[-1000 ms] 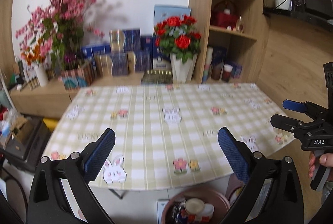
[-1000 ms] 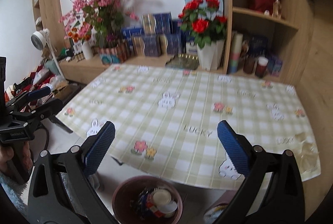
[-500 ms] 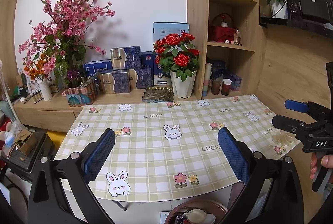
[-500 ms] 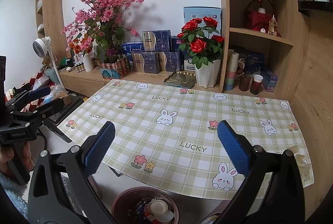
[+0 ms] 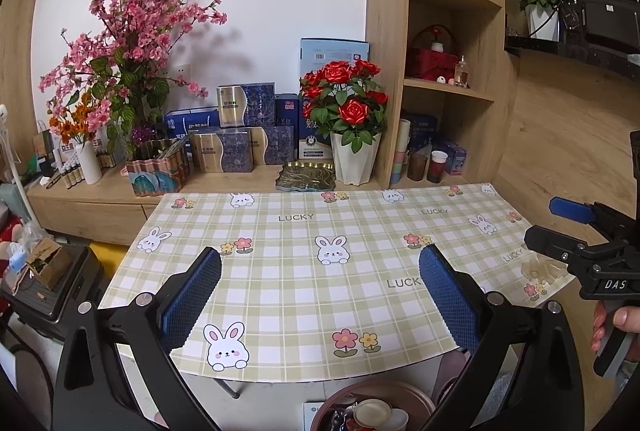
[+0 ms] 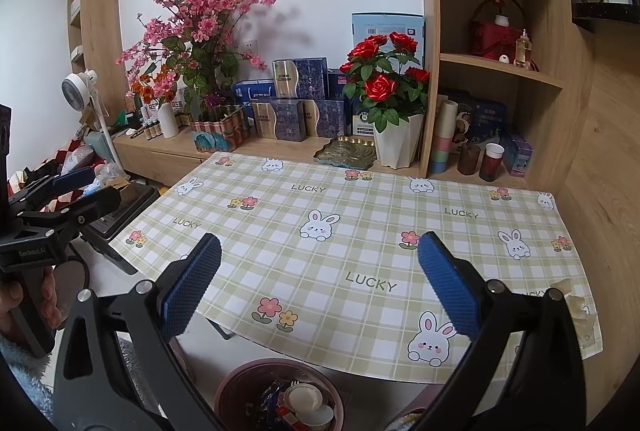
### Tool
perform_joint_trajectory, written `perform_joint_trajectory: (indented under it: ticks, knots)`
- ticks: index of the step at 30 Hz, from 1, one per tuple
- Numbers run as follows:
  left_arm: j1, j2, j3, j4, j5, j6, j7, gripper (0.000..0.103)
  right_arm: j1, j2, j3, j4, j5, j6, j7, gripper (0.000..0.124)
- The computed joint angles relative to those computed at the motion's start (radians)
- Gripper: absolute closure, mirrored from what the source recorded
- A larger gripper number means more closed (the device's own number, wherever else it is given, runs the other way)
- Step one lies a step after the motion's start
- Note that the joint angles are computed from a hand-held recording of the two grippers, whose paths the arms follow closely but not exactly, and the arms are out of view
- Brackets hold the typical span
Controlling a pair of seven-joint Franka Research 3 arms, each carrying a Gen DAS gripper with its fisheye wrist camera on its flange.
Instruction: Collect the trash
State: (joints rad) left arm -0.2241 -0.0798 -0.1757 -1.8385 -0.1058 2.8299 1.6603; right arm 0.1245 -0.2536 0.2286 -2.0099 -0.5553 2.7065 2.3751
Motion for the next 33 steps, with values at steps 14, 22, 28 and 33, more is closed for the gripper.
perform_joint_trajectory:
  ticks: [14, 22, 28, 33]
  knots:
    - [0.003, -0.004, -0.004, 0.003, 0.054, -0.031, -0.056, 0.006, -0.013, -0.009, 0.004, -0.011, -0.007, 0.01, 0.015, 0.027]
    - [0.026, 0.002, -0.02, 0.011, 0.205, -0.044, -0.195, 0.006, -0.015, -0.01, 0.003, -0.01, -0.008, 0.004, 0.013, 0.027]
    - [0.027, 0.006, -0.02, 0.015, 0.24, -0.059, -0.222, 0.006, -0.007, -0.002, -0.002, -0.004, 0.006, 0.0, -0.005, 0.027]
    - [0.026, 0.008, -0.019, 0.017, 0.244, -0.065, -0.226, 0.006, -0.002, 0.002, -0.001, 0.0, 0.002, -0.005, 0.001, 0.027]
